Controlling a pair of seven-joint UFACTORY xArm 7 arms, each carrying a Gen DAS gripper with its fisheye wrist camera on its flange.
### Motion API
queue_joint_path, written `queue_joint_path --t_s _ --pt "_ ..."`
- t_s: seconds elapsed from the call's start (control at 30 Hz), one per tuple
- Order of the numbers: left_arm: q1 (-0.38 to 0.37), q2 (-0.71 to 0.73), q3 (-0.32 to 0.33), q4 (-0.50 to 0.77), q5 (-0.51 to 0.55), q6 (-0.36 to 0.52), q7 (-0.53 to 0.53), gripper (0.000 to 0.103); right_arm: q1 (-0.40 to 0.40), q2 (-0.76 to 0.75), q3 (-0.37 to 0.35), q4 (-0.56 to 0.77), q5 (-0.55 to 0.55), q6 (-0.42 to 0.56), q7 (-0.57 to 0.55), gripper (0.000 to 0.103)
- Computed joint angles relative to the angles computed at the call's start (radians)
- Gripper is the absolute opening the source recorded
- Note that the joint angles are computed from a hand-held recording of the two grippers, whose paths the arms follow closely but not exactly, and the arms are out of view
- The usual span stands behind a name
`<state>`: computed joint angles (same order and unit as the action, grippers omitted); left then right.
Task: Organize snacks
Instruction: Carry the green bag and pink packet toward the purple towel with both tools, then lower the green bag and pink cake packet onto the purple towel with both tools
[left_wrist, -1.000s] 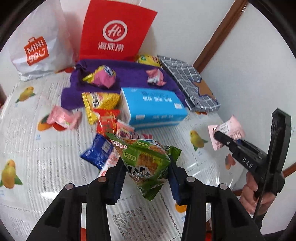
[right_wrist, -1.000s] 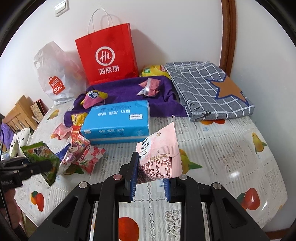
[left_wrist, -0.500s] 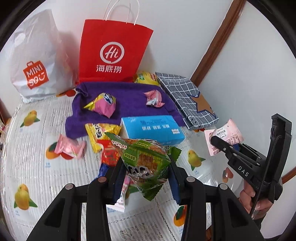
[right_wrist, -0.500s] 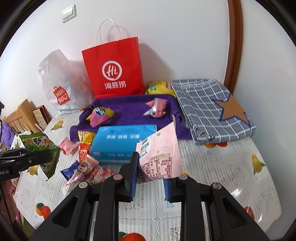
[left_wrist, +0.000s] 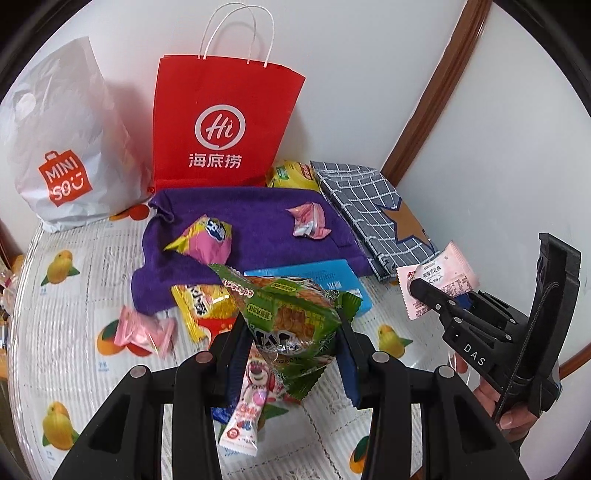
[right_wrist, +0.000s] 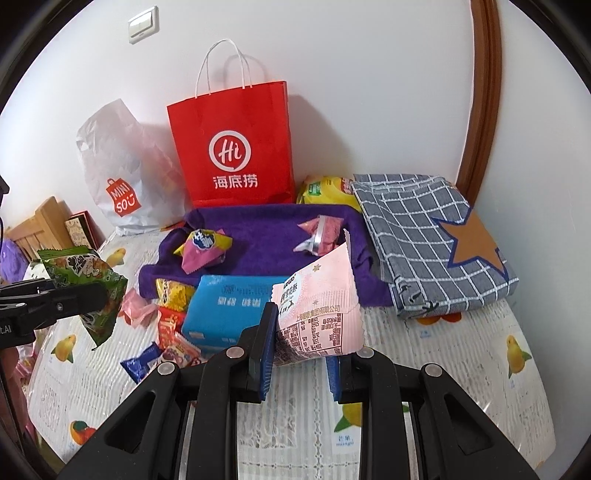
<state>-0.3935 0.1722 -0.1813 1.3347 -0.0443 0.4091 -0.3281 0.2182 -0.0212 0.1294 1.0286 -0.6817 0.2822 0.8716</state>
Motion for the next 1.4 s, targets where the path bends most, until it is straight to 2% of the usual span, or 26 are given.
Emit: queue_joint_path --t_s 0.47,0.83,1.07,1.27,1.4 --pt "0.005 0.111 0.014 0.177 0.005 0.048 0.022 0.040 0.045 0.117 -0.045 0.156 0.077 0.016 -0.107 0.024" --pt "-0.007 0.225 0.043 0.363 0.040 0.118 0.008 0.040 0.061 0.222 -0.074 0.296 0.236 0.025 -0.276 0.024" --pt "0.006 0.299 0.067 0.476 0.046 0.160 -0.026 0.040 0.059 0.329 -0.076 0.448 0.378 0.071 -0.422 0.024" --pt "0.023 0.414 0.080 0.638 0.038 0.223 -0.032 0.040 0.047 0.443 -0.064 0.600 0.492 0.126 -0.547 0.024" --pt "0.024 0.551 0.092 0.833 0.037 0.307 -0.034 0.040 0.050 0.517 -0.081 0.692 0.525 0.164 -0.583 0.024"
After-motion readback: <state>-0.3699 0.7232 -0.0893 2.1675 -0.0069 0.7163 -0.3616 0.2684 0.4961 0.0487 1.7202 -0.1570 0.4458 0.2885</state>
